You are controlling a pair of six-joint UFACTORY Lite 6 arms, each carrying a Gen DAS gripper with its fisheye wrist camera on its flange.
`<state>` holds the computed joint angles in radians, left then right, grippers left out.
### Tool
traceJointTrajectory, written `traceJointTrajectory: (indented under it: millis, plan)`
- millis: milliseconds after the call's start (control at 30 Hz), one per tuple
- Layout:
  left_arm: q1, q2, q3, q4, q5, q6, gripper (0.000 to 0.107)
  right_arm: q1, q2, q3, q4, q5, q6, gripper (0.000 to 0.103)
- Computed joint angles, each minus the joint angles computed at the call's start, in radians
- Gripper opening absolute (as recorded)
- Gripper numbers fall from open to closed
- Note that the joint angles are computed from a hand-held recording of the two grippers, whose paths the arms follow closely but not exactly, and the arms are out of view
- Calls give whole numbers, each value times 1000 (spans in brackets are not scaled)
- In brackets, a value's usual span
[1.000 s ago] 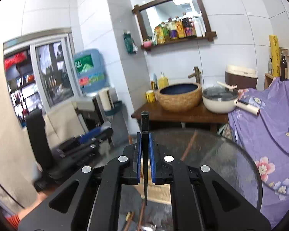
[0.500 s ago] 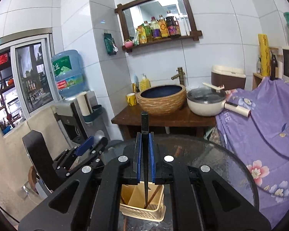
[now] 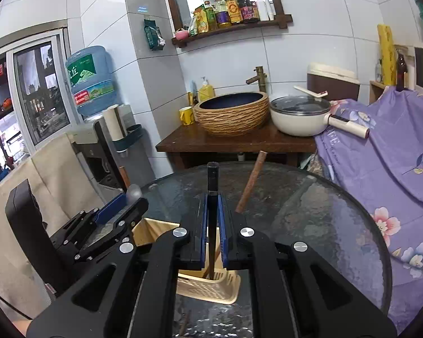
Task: Organize utensils
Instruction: 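Lift the spoon and black chopstick into the cream basket and open both tools, then move the left tool to a brown chopstick while the right tool approaches a silver spoon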
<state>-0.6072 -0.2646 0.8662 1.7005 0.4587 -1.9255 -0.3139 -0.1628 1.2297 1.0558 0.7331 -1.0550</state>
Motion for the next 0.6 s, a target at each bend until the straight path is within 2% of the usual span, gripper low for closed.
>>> traceJointTrajectory:
  millis: [133, 200, 233, 267, 300, 333, 367, 467, 600]
  plan:
    - [-2, 3, 3, -116, -45, 145, 37, -12, -3, -5, 9, 16, -17, 9]
    - [-24, -12, -16, -110, -17, 150, 45, -15, -1, -2, 1, 15, -14, 9]
    - [-38, -37, -35, -106, -5, 148, 54, -15, -6, -9, 1, 6, -15, 13]
    - [-48, -53, -50, -105, 2, 145, 62, -17, -7, -13, -2, 3, -15, 18]
    - [-60, -86, -71, -116, 8, 155, 65, -16, -13, -18, -5, 5, -11, 37]
    - [-71, -105, -84, -120, 19, 157, 68, -21, -20, -30, 4, 8, -19, 47]
    - [-87, -131, -101, -137, 36, 172, 70, -30, -44, -57, 27, -4, -42, 51]
    - [-131, -231, -159, -257, 96, 270, 81, -44, -100, -110, 24, -13, -61, 51]
    - [-180, -395, -251, -475, 178, 440, 84, -46, -220, -239, -49, -16, -67, 51]
